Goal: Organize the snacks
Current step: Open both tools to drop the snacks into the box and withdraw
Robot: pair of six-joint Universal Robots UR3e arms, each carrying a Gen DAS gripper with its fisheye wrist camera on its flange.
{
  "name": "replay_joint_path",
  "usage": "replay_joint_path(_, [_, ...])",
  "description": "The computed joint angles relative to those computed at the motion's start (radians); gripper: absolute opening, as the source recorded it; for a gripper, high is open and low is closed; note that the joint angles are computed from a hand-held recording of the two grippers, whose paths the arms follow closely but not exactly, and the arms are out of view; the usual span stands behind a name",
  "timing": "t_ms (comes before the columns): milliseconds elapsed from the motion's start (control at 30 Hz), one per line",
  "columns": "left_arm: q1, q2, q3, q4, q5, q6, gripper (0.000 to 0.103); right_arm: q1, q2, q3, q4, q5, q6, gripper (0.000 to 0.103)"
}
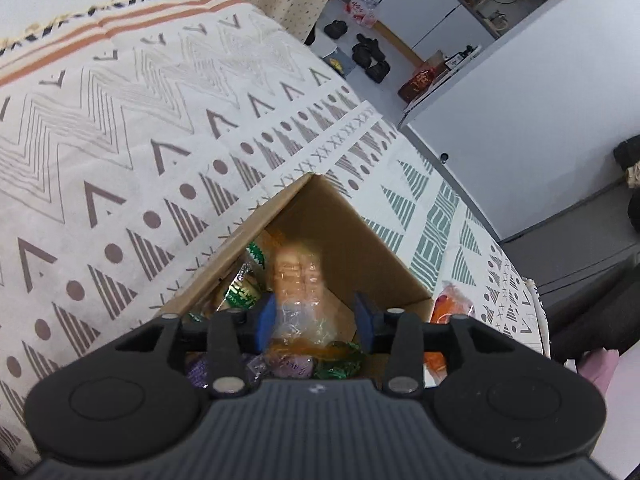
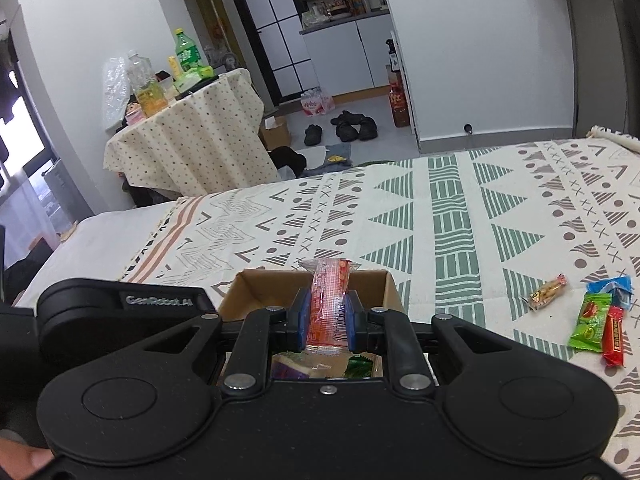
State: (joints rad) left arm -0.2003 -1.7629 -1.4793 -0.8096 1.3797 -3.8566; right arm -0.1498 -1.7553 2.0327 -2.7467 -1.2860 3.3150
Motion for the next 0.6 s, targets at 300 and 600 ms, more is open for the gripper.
replay_joint_path(300, [-0.005, -0.025, 0.024, -0.023, 0.025, -0.024, 0.061, -0.023, 0.030, -0.004, 0.004, 0.026, 0.025, 0.043])
replay_joint_path(600, [-0.085, -0.062, 0.111, -0.065, 0.112, 0.009, 0.081, -0.193, -0.184, 0.134, 0.129, 0.086, -0.027, 0.053])
